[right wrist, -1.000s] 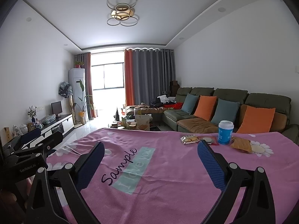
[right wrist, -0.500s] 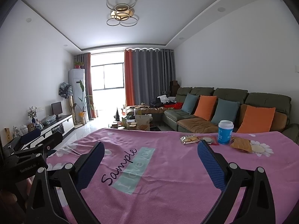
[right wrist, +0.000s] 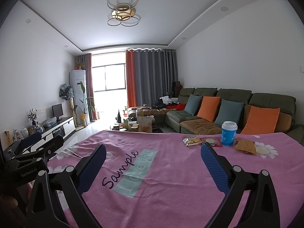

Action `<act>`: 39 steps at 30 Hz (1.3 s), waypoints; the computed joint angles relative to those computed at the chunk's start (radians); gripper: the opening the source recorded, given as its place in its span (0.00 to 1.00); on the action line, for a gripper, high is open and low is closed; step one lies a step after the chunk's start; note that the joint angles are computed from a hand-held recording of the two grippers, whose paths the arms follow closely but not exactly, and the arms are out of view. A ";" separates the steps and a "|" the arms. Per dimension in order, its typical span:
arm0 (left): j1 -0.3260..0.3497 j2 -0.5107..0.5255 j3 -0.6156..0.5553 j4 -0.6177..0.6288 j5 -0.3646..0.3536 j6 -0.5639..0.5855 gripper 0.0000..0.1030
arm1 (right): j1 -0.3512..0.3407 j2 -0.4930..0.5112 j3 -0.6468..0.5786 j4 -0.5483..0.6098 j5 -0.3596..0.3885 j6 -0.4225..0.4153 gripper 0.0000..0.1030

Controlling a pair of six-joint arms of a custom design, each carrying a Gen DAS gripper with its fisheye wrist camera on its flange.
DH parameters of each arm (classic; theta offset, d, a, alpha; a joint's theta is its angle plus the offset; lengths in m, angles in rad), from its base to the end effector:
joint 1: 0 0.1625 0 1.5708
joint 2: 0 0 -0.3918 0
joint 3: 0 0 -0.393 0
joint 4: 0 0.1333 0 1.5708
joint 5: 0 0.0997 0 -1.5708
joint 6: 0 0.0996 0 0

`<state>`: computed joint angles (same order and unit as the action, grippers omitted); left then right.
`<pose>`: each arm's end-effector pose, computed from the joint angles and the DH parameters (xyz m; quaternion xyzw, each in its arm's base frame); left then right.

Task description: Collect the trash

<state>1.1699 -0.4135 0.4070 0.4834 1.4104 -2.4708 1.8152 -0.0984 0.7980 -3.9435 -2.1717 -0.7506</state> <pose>-0.1722 -0.7887 0.1888 0.3989 0.7533 -0.5045 0.1375 0.2591 -0.7209 0.0555 0.1124 -0.6673 0.6368 0.3695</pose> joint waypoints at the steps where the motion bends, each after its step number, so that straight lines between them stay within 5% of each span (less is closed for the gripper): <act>1: 0.000 0.001 -0.001 0.001 0.000 0.000 0.95 | 0.000 0.001 -0.001 0.000 -0.001 -0.001 0.93; 39: 0.003 0.025 -0.052 0.038 -0.003 0.001 0.95 | 0.000 -0.002 0.005 -0.005 0.001 0.005 0.93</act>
